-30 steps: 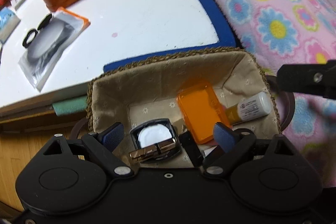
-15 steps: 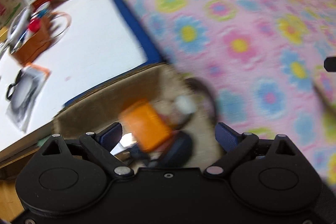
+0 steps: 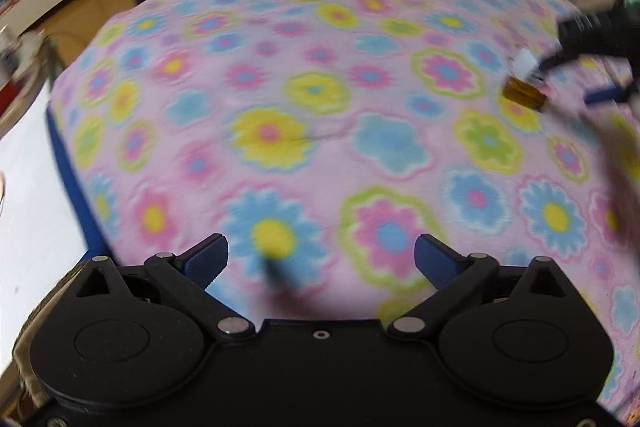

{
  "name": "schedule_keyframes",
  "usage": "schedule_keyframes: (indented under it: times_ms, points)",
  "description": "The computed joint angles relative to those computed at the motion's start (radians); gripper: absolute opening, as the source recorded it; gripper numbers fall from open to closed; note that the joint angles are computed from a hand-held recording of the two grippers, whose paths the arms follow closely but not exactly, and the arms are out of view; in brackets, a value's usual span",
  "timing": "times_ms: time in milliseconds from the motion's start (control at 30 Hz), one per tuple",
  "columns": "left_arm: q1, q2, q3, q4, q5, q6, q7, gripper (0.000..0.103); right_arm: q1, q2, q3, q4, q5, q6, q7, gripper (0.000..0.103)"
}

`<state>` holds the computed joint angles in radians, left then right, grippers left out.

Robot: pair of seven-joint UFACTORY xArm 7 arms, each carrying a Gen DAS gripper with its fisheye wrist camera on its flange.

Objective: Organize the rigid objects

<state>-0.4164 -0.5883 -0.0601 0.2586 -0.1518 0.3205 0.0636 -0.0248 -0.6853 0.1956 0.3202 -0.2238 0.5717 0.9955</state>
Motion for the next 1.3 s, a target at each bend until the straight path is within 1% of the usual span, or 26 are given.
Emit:
schedule_keyframes:
  times_ms: [67, 100, 167, 233, 267, 300, 333, 367, 400, 433, 467, 533, 633, 733, 833, 867, 900, 967, 1033, 1133, 1233, 1300]
  points:
    - [-0.025, 0.037, -0.006, 0.007, -0.014, -0.036, -0.009, 0.097, -0.047, 0.042, -0.020, 0.010, -0.022, -0.055, -0.002, 0.073]
    - [-0.031, 0.058, -0.009, 0.012, -0.015, -0.040, -0.012, 0.097, -0.056, 0.070, -0.037, 0.018, -0.025, -0.086, -0.019, 0.074]
    - [-0.011, 0.095, -0.032, 0.039, 0.003, -0.014, -0.033, 0.097, -0.047, 0.127, -0.072, 0.036, -0.006, -0.130, -0.068, 0.073]
    - [-0.009, 0.118, -0.023, 0.055, -0.006, -0.011, -0.043, 0.097, -0.049, 0.199, -0.068, 0.066, 0.000, -0.152, -0.089, 0.073]
    - [-0.001, 0.133, -0.021, 0.064, -0.012, 0.000, -0.057, 0.097, -0.047, 0.241, -0.066, 0.088, -0.001, -0.152, -0.102, 0.063]
    - [0.009, 0.147, -0.018, 0.074, -0.019, 0.013, -0.072, 0.097, -0.032, 0.287, -0.081, 0.107, 0.011, -0.164, -0.135, 0.040]
    - [0.014, 0.160, -0.008, 0.084, -0.033, 0.027, -0.080, 0.096, -0.014, 0.318, -0.084, 0.124, 0.025, -0.158, -0.151, 0.038]
    - [0.010, 0.171, 0.013, 0.093, -0.059, 0.037, -0.074, 0.096, -0.020, 0.334, -0.057, 0.136, 0.003, -0.151, -0.128, 0.038]
    - [0.008, 0.181, 0.030, 0.101, -0.085, 0.047, -0.070, 0.096, -0.033, 0.343, -0.017, 0.152, -0.046, -0.132, -0.090, 0.038]
    - [0.014, 0.193, 0.038, 0.109, -0.106, 0.055, -0.073, 0.096, -0.025, 0.351, 0.003, 0.165, -0.076, -0.119, -0.077, 0.038]
    - [0.025, 0.204, 0.041, 0.116, -0.122, 0.061, -0.080, 0.096, 0.005, 0.363, -0.003, 0.175, -0.068, -0.116, -0.093, 0.038]
    - [0.052, 0.208, 0.027, 0.118, -0.128, 0.070, -0.106, 0.096, 0.085, 0.372, -0.022, 0.185, -0.013, -0.112, -0.154, 0.038]
    - [0.059, 0.197, 0.027, 0.109, -0.144, 0.067, -0.097, 0.096, 0.174, 0.395, 0.002, 0.216, 0.012, -0.075, -0.208, 0.038]
    - [0.081, 0.181, 0.001, 0.097, -0.113, 0.059, -0.114, 0.096, 0.258, 0.417, 0.021, 0.236, 0.045, -0.053, -0.263, 0.038]
    - [0.074, 0.171, -0.007, 0.089, -0.091, 0.051, -0.110, 0.096, 0.324, 0.417, 0.024, 0.241, 0.088, -0.040, -0.318, 0.039]
    - [0.070, 0.167, -0.008, 0.086, -0.086, 0.046, -0.106, 0.096, 0.335, 0.406, 0.024, 0.237, 0.098, -0.039, -0.323, 0.041]
    - [0.070, 0.164, -0.014, 0.083, -0.077, 0.040, -0.107, 0.096, 0.346, 0.384, 0.016, 0.224, 0.119, -0.046, -0.334, 0.053]
    - [0.070, 0.159, -0.024, 0.078, -0.058, 0.030, -0.112, 0.096, 0.343, 0.317, 0.008, 0.180, 0.142, -0.072, -0.317, 0.066]
    - [0.063, 0.156, -0.021, 0.077, -0.052, 0.029, -0.113, 0.096, 0.319, 0.243, 0.010, 0.146, 0.140, -0.060, -0.284, 0.066]
    - [0.045, 0.160, 0.002, 0.080, -0.070, 0.033, -0.099, 0.096, 0.232, 0.163, 0.034, 0.108, 0.087, -0.009, -0.197, 0.067]
    - [0.036, 0.166, 0.016, 0.085, -0.092, 0.038, -0.087, 0.096, 0.149, 0.137, 0.067, 0.095, -0.004, 0.061, -0.128, 0.070]
    - [0.038, 0.167, 0.015, 0.085, -0.098, 0.036, -0.084, 0.096, 0.140, 0.140, 0.048, 0.081, -0.024, 0.070, -0.130, 0.070]
